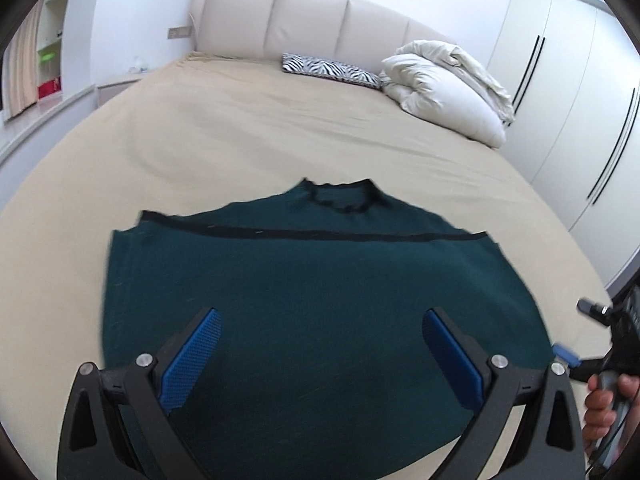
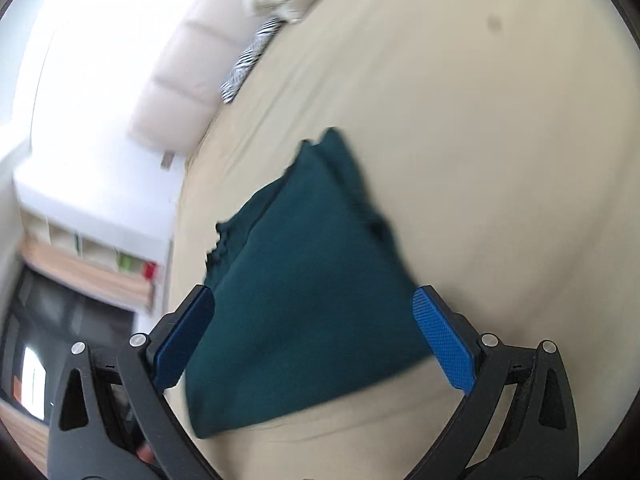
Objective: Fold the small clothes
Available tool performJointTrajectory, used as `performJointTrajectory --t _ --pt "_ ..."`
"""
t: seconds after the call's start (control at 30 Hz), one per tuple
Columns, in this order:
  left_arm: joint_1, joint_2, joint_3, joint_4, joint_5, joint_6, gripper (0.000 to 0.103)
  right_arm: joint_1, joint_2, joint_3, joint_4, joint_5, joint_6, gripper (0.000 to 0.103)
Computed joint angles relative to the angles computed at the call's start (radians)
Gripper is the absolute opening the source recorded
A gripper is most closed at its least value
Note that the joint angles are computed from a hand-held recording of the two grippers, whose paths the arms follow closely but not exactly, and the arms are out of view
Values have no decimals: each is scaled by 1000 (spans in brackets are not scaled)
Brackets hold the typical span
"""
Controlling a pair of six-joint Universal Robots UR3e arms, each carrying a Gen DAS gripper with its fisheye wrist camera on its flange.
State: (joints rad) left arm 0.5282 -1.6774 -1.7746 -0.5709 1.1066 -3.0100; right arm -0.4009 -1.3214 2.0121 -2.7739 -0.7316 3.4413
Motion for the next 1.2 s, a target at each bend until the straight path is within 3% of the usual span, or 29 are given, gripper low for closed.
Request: performJointTrajectory --t 0.17,0.3,0.4,0.53,0.63,0.73,0.83,1.0,1.07,1.17,1.2 --pt "-49 -141 127 -62 -44 -72 100 -109 -90 150 47 23 25 101" --pt "-46 -193 141 -93 -81 -100 94 -97 -62 168 -13 61 80 101" --pt "-34 -195 126 -88 -109 -94 94 -75 -31 174 -109 72 175 101" --pt "-13 -211 149 -125 -148 -93 94 -43 54 180 -249 156 330 93" --pt "-2 -223 166 -156 -170 -92 94 34 90 141 -339 84 408 89" --pt "3 -225 173 -173 -177 -81 94 62 190 93 -504 102 538 84" --pt "5 -231 181 -182 -182 -85 94 110 254 -3 -538 60 587 78" --pt "6 -233 180 -177 -185 -90 94 140 360 -125 -584 26 635 58" --pt "3 -238 186 -177 -183 -87 94 135 360 -128 -555 13 608 34" --pt "10 -242 185 -178 -194 -91 94 142 375 -145 -505 -22 563 13" --pt "14 -241 182 -180 -201 -94 94 140 386 -144 -511 -23 558 12"
